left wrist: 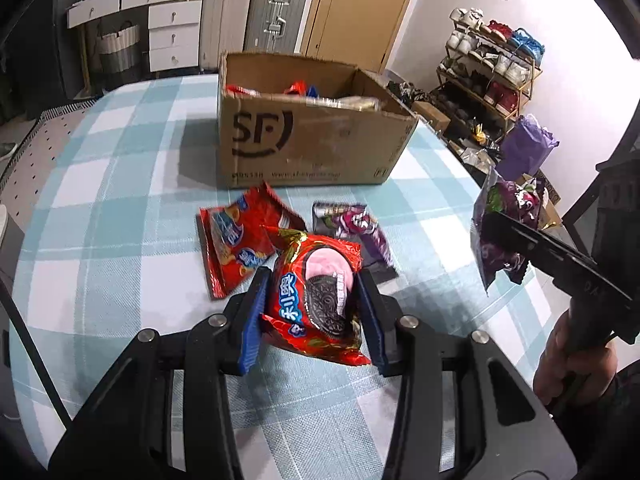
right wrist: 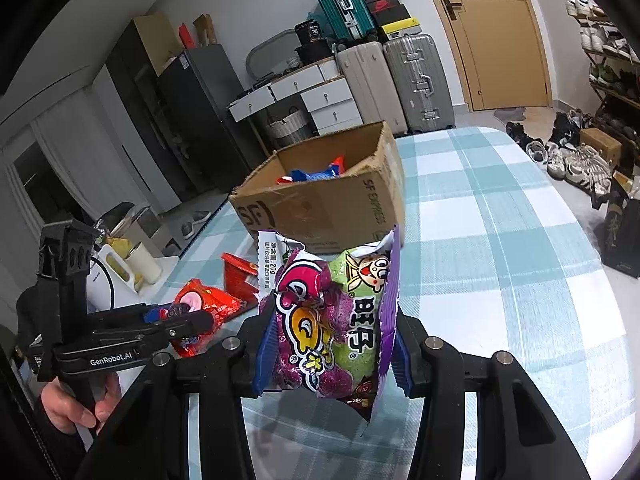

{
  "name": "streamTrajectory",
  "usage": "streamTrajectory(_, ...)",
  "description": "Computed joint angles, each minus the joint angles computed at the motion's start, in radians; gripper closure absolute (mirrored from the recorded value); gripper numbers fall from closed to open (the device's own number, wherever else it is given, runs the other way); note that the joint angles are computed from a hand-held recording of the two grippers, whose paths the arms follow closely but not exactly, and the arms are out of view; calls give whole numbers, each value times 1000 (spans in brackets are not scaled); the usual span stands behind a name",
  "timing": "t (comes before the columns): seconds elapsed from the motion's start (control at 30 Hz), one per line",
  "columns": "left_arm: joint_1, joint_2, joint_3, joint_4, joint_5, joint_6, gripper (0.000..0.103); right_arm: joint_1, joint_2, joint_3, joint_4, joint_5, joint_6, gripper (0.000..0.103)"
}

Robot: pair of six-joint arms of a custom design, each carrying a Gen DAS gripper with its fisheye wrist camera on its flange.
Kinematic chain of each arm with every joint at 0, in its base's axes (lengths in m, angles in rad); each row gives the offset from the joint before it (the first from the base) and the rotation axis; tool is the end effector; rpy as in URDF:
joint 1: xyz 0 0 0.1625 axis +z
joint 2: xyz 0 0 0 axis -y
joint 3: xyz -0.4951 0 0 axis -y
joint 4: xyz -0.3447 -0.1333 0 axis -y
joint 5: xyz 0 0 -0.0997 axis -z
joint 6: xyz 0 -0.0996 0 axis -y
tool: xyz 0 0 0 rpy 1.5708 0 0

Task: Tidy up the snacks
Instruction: 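Carry the Oreo pack and grape bag over the box and lower them in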

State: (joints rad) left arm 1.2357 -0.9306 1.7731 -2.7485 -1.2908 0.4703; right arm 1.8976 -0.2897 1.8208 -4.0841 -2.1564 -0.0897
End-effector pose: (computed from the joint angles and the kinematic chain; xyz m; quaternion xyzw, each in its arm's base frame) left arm -0.0621 -0.6675 0.2447 0.3612 0.9074 -0.1555 0.1484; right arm 0.2707 -0.5550 -0.0037 0.0414 -0.8542 0.4785 0.1993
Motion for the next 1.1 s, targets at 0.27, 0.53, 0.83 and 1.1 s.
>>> streamTrajectory(0.27,-37,-10,-60,33,3,36,64,27,-35,-53,58,4,-50,56)
streamTrajectory(0.53,-63,10,-199,143,-18,11,63,32,-83,-145,195,30,-70,56)
streamTrajectory(0.83,-98,93,-421,293,-17,-30,63,24,-104,-295,372,56,-113,56)
streamTrajectory(1.1,-122,180,-601,365,-5,-11,63,10,-96,-458,533,57,-124,56)
